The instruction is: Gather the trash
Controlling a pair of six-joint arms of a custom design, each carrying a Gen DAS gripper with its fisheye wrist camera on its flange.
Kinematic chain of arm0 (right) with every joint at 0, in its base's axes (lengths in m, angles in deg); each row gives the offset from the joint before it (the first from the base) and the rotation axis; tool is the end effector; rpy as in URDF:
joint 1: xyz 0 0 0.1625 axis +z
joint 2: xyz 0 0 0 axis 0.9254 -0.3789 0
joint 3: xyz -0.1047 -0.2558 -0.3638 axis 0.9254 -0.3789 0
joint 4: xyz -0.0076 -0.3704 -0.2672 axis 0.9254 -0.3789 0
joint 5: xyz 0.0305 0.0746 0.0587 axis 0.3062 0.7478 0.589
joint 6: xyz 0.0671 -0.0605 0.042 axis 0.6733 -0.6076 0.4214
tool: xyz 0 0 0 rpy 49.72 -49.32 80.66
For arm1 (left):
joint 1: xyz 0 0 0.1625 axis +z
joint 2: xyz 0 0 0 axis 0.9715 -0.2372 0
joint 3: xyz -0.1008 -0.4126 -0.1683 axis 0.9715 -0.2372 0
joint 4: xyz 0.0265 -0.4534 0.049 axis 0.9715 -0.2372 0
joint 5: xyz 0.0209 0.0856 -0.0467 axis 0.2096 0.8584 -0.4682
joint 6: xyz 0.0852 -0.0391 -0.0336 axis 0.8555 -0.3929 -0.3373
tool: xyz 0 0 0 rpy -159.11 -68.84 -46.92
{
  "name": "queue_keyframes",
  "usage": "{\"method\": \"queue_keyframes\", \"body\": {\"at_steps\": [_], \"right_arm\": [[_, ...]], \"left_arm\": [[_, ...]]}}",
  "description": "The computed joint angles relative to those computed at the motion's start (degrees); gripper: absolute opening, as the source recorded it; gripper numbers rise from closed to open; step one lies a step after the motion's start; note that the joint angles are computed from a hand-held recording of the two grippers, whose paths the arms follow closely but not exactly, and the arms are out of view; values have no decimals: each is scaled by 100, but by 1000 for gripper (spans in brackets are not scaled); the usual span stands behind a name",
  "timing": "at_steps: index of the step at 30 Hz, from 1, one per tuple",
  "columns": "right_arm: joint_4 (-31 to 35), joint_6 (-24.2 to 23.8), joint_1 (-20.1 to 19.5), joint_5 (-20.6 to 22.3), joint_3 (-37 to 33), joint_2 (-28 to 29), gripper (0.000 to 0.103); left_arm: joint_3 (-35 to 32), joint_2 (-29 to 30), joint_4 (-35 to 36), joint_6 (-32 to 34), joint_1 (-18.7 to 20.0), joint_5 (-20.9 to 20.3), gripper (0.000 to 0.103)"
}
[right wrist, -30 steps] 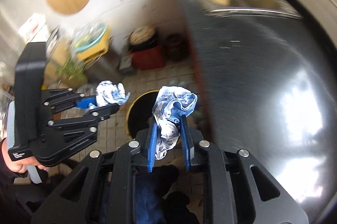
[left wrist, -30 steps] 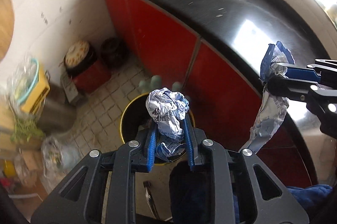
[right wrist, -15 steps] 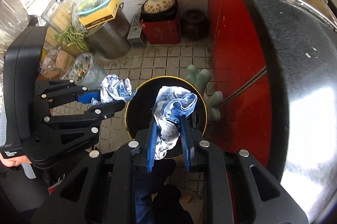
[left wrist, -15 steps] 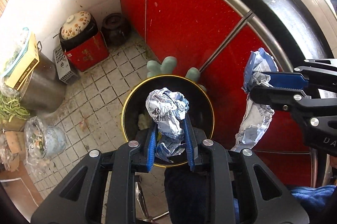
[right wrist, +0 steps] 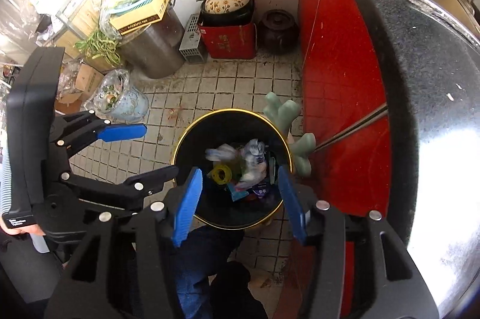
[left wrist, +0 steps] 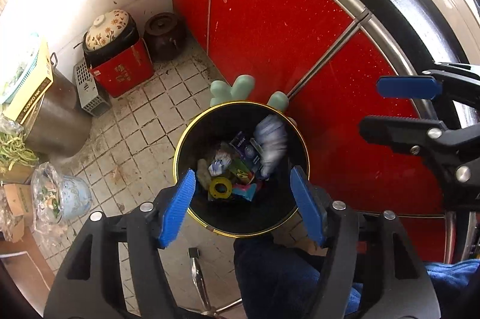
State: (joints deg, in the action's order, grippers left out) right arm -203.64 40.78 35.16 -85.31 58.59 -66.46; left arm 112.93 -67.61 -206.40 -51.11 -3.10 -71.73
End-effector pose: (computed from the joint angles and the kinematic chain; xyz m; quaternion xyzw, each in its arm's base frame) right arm 0.2905 -0.8724 -0.0434 0.3874 -0.8917 -0.0786 0.2207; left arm -0.0325 -0.7924 0.1579 0.0004 0.9351 -0.1615 0.3156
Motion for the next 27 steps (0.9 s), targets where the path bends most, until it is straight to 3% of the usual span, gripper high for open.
{"method": "queue_keyframes", "body": {"at_steps": [4, 5, 7, 11, 15, 18, 22, 27], "right_arm": [[-276, 167, -14, 212, 322, -403, 70], [-422, 209, -12, 238, 449, -542, 78], [-902, 318, -21, 272, 829, -931, 85], [-2046, 527, -86, -50, 1676, -1817, 92], [-3506, 827, -193, -903, 2665, -2737, 96], [-4500, 1368, -309, -1892, 3425, -3477, 96], [-5333, 2364, -481, -2797, 4319, -4368, 96], [-5771, 3189, -623, -3527, 5087, -5144, 96]], "left_arm": [[-19, -41, -175, 149, -226, 331, 93], [-63, -25, -211, 200, -311, 444, 94], [-233, 55, -225, 313, -480, 583, 96], [-761, 394, -501, 1014, -820, 364, 96], [-1714, 1065, -464, 2073, -1154, -173, 96], [-2715, 1769, -172, 2782, -1441, -697, 96], [-3974, 2596, 700, 3046, -1736, -1323, 96], [-5213, 3504, 1607, 3190, -2110, -1565, 96]]}}
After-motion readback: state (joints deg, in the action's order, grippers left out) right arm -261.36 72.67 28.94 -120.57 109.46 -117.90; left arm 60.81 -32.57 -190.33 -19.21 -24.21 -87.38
